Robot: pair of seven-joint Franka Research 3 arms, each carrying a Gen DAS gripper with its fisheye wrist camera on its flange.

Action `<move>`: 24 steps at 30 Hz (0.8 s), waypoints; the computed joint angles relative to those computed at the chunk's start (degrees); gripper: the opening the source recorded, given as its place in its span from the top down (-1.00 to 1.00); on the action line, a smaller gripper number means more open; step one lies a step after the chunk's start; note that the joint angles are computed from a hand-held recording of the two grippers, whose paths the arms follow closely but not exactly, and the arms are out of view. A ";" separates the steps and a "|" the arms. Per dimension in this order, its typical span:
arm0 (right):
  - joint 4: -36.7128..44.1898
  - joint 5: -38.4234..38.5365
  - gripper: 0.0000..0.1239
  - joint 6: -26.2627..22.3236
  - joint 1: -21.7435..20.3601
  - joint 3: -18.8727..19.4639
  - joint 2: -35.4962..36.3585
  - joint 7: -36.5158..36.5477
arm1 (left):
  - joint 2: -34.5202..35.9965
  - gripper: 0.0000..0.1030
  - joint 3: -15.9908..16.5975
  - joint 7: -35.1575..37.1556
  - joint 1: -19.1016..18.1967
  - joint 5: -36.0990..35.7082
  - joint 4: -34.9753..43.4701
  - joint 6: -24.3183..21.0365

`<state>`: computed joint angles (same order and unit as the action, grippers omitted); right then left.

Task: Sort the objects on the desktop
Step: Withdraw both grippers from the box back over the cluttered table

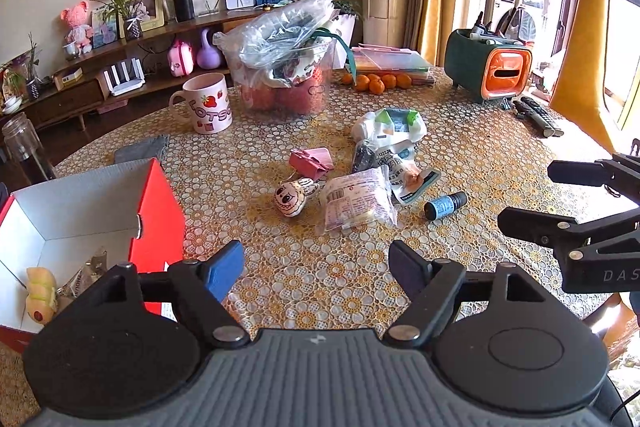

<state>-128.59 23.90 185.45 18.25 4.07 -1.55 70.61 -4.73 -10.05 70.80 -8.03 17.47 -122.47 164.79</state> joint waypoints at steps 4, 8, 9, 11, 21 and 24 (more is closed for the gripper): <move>0.04 -7.91 -0.44 0.29 -1.85 -0.77 1.61 7.87 | 2.88 -0.61 -0.49 -1.32 -0.18 1.30 2.28 0.08; 0.76 -13.95 -0.44 -0.12 -2.30 -2.50 3.38 13.57 | 6.41 -0.63 -0.51 -2.37 -0.54 2.61 5.00 0.13; 0.93 -17.22 -0.44 -0.14 -1.01 -4.55 3.80 16.57 | 7.15 -0.66 -0.43 -3.08 -0.64 3.29 5.59 0.09; 1.50 -20.64 -0.44 -0.08 0.19 -6.78 4.81 19.56 | 8.82 -0.76 -0.03 -5.50 -0.99 5.87 6.94 0.14; 5.30 -21.81 -0.44 0.08 4.90 -12.71 10.06 18.90 | 17.81 -0.99 1.30 -13.73 -2.70 13.97 16.20 -0.75; 6.88 -20.51 -0.44 -0.53 6.18 -14.17 11.96 18.66 | 20.75 -0.99 0.84 -11.65 -2.76 10.96 19.19 -1.21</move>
<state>-121.71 3.39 184.92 24.43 -10.11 10.41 89.27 16.01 -9.21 59.16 -10.79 28.43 -103.28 163.58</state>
